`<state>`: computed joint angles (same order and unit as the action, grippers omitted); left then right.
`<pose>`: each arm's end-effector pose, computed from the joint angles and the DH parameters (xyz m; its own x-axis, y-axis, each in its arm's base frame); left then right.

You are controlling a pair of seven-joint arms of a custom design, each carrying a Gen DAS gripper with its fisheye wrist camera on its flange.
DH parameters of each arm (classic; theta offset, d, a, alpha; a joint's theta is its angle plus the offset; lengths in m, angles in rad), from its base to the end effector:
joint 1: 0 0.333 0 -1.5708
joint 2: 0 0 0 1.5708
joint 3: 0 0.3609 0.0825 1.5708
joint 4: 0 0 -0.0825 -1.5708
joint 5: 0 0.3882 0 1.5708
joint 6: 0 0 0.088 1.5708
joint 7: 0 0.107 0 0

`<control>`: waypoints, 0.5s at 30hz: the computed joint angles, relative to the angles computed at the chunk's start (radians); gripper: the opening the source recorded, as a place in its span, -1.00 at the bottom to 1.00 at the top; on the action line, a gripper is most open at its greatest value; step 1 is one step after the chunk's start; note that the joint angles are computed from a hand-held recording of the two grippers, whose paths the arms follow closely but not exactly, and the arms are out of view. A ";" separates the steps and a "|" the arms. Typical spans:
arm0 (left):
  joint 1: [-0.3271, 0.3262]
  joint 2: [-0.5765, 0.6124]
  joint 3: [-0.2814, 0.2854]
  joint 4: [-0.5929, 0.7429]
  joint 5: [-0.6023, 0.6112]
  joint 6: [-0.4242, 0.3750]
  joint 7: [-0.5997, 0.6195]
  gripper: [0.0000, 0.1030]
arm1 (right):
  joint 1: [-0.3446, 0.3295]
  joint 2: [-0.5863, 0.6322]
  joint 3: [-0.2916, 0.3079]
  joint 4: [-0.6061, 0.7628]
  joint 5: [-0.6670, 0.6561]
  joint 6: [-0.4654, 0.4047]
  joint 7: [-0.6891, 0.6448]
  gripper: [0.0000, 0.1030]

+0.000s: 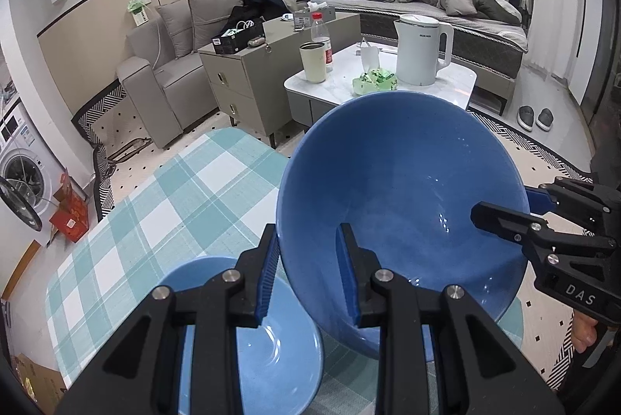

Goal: Organize plates and bowls
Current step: 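Carry the held blue bowl over the nested blue bowls with both grippers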

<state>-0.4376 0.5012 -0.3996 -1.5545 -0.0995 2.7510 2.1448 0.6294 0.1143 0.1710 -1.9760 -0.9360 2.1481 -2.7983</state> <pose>0.5578 -0.5151 0.4979 -0.9152 -0.3865 -0.1139 -0.2116 0.7016 -0.6804 0.4466 0.4072 0.4743 -0.5247 -0.8436 -0.1138 -0.5693 0.4472 -0.6899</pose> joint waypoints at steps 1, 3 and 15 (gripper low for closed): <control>0.004 -0.002 0.000 -0.002 -0.003 0.003 0.001 -0.45 | 0.001 0.002 0.000 0.005 -0.002 0.000 -0.006 -0.37; 0.011 -0.008 -0.002 -0.009 -0.009 0.011 0.004 -0.45 | 0.006 0.013 0.002 0.023 -0.007 -0.006 -0.013 -0.37; 0.058 -0.031 -0.006 -0.035 -0.042 0.047 0.014 -0.45 | 0.036 0.086 -0.022 0.143 0.000 -0.022 -0.101 -0.37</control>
<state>-0.3793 0.4705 -0.4055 -1.5890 -0.1412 2.7981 2.1592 0.6658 0.2004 0.1493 -1.8328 -0.9363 2.1262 -2.8997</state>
